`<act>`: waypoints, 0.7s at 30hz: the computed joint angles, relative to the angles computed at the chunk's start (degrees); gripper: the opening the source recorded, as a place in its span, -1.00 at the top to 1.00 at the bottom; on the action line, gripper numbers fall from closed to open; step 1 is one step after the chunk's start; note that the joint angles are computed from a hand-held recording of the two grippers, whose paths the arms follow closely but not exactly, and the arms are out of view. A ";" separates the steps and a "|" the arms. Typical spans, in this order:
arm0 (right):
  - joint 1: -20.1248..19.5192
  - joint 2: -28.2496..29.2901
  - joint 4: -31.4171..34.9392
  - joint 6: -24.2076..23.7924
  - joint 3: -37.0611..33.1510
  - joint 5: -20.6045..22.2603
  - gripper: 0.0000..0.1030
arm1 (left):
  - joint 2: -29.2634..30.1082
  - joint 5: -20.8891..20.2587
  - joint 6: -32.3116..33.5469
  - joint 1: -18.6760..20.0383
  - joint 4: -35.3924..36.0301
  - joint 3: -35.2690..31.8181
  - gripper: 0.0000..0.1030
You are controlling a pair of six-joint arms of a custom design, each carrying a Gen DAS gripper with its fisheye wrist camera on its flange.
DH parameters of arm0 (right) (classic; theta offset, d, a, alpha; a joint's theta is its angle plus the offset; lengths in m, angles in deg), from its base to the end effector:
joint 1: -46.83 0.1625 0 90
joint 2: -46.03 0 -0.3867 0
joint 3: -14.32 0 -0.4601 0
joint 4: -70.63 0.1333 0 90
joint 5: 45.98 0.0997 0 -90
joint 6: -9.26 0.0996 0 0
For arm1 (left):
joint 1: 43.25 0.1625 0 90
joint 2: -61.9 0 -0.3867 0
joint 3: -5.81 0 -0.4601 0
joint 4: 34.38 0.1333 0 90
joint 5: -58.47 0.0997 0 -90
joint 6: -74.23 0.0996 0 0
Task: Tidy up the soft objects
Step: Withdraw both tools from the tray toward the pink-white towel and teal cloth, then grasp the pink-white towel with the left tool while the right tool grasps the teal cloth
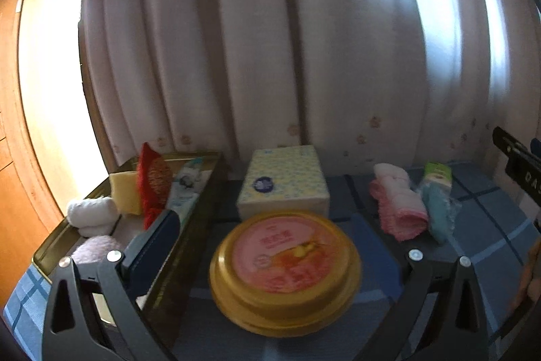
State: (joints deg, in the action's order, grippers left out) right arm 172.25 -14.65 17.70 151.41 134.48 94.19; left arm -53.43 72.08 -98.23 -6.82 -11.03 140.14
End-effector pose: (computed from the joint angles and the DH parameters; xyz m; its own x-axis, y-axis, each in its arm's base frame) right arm 0.3216 -0.3542 -0.0030 -0.7207 0.1408 0.6788 -0.6438 0.2271 -0.7307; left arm -0.0402 -0.3156 0.2728 -0.6403 -0.1827 -0.7461 0.6315 0.4277 -0.6467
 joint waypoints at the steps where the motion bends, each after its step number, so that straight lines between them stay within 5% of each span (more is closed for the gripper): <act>1: -0.27 -0.41 -0.27 -0.14 0.23 0.33 -0.75 | 0.87 0.19 -0.19 -0.15 0.01 -0.13 -0.99; 15: -3.35 -4.54 4.01 2.45 1.50 0.95 -0.75 | 13.06 4.48 4.94 -0.36 -6.77 -3.37 -0.99; 21: -3.90 -4.87 5.68 4.01 1.26 0.79 -0.75 | 20.78 9.39 3.87 3.36 -7.23 -8.73 -0.99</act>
